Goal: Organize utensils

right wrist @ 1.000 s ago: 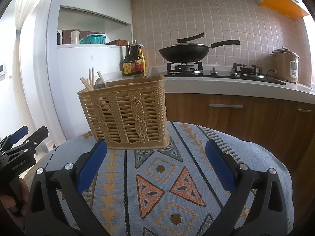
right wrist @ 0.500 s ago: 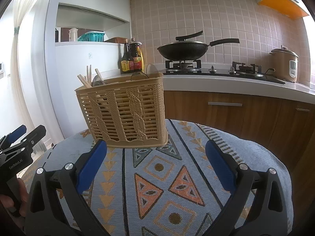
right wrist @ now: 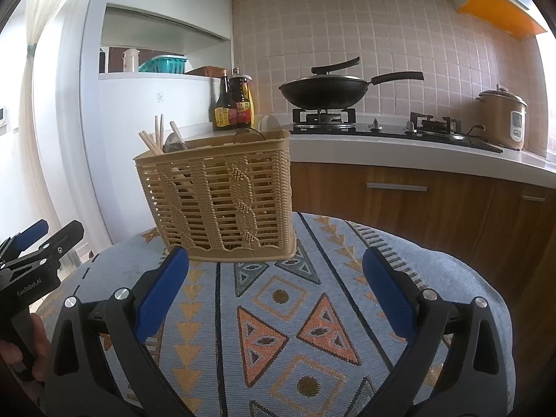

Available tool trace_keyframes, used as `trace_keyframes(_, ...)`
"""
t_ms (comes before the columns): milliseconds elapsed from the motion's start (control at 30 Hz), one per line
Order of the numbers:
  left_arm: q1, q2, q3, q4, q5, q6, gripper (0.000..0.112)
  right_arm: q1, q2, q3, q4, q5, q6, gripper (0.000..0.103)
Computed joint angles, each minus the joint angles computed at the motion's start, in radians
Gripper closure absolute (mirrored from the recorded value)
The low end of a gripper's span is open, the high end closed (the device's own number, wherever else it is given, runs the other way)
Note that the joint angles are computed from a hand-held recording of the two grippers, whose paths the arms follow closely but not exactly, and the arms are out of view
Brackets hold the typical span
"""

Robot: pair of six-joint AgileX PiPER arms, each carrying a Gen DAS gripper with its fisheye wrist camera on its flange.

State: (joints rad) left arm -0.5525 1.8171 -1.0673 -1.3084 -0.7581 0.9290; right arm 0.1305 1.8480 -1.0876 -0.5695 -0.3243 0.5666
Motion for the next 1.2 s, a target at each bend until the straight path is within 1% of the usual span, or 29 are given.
trace_keyframes(133, 0.002, -0.002, 0.0, -0.002, 0.005, 0.003, 0.017, 0.004, -0.004, 0.008, 0.03, -0.004, -0.031, 0.007)
trace_keyframes(733, 0.0, 0.003, -0.008, -0.017, 0.002, 0.019, 0.017, -0.006, -0.001, 0.0, -0.003, -0.007, 0.024, 0.007)
trace_keyframes(933, 0.0, 0.005, -0.01, -0.017, 0.004, 0.024, 0.017, 0.003, -0.006, 0.01, 0.046, -0.01, -0.035, 0.007)
trace_keyframes(1200, 0.0, 0.01, -0.021, -0.038, 0.001, 0.039, 0.017, 0.004, -0.008, 0.011, 0.047, -0.01, -0.037, 0.007)
